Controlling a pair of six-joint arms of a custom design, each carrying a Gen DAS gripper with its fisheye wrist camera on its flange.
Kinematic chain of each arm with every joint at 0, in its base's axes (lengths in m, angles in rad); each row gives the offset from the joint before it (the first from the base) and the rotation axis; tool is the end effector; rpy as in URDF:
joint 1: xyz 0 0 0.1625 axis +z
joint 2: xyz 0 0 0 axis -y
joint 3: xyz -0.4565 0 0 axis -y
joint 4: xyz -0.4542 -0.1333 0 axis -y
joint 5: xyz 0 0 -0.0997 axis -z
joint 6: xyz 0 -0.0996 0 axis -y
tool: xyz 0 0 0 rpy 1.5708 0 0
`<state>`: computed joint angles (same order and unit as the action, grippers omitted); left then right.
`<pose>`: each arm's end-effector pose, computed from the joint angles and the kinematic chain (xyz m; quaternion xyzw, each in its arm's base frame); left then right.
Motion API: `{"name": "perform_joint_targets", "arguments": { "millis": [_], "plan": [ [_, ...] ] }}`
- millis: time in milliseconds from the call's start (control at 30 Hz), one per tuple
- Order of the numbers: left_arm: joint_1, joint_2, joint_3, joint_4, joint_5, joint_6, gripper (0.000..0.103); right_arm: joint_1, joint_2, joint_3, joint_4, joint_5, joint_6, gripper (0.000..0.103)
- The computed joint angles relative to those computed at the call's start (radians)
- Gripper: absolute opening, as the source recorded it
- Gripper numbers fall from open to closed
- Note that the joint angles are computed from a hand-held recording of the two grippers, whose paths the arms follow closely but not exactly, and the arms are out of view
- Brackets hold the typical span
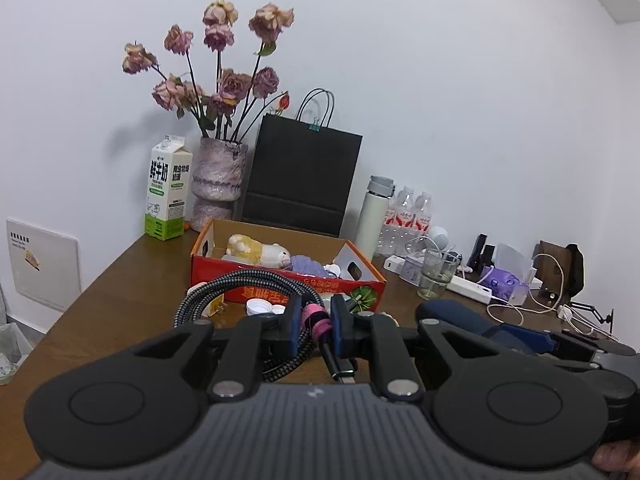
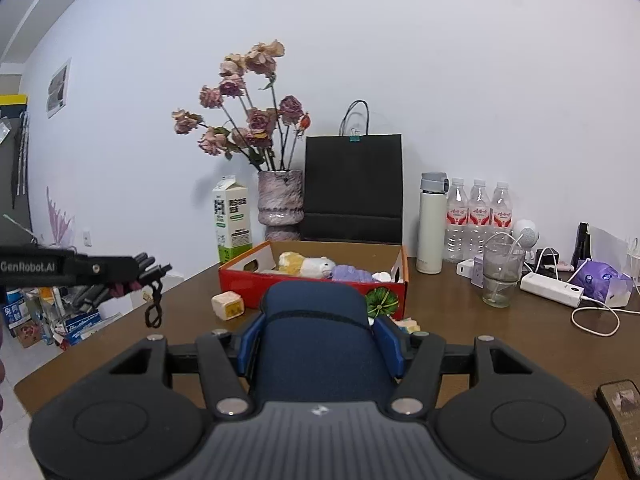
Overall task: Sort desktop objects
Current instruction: 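Lift and carry the black cable and navy case over the cardboard box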
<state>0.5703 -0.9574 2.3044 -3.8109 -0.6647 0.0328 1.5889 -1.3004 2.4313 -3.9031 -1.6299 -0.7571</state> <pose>-0.2847 -0.4341 0.1321 0.2362 0.7985 -0.5274 0.1688 0.1354 -0.4417 0.2485 0.2962 -0.7697 0.5180 0.2268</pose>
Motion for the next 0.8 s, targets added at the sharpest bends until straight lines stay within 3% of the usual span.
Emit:
{"name": "perform_joint_targets", "arguments": {
  "millis": [133,300,467,600,800],
  "plan": [
    [0.072,0.020,-0.093,0.038,-0.036,0.065,0.016,-0.009,0.013,-0.089,0.086,0.030,0.053,0.058],
    [0.173,0.029,-0.250,0.178,-0.160,0.133,0.016,0.016,0.106,-0.266,0.159,0.003,0.040,0.058],
    [0.261,0.073,-0.467,0.401,-0.255,0.135,0.016,0.050,0.233,-0.516,0.300,-0.079,0.049,0.058],
    [0.323,0.155,-0.676,0.604,-0.307,0.118,0.016,0.068,0.340,-0.739,0.454,-0.146,0.117,0.058],
    [0.398,0.358,-1.014,0.904,-0.277,0.036,0.016,0.060,0.539,-1.094,0.748,-0.289,0.258,0.058]
  ]
}}
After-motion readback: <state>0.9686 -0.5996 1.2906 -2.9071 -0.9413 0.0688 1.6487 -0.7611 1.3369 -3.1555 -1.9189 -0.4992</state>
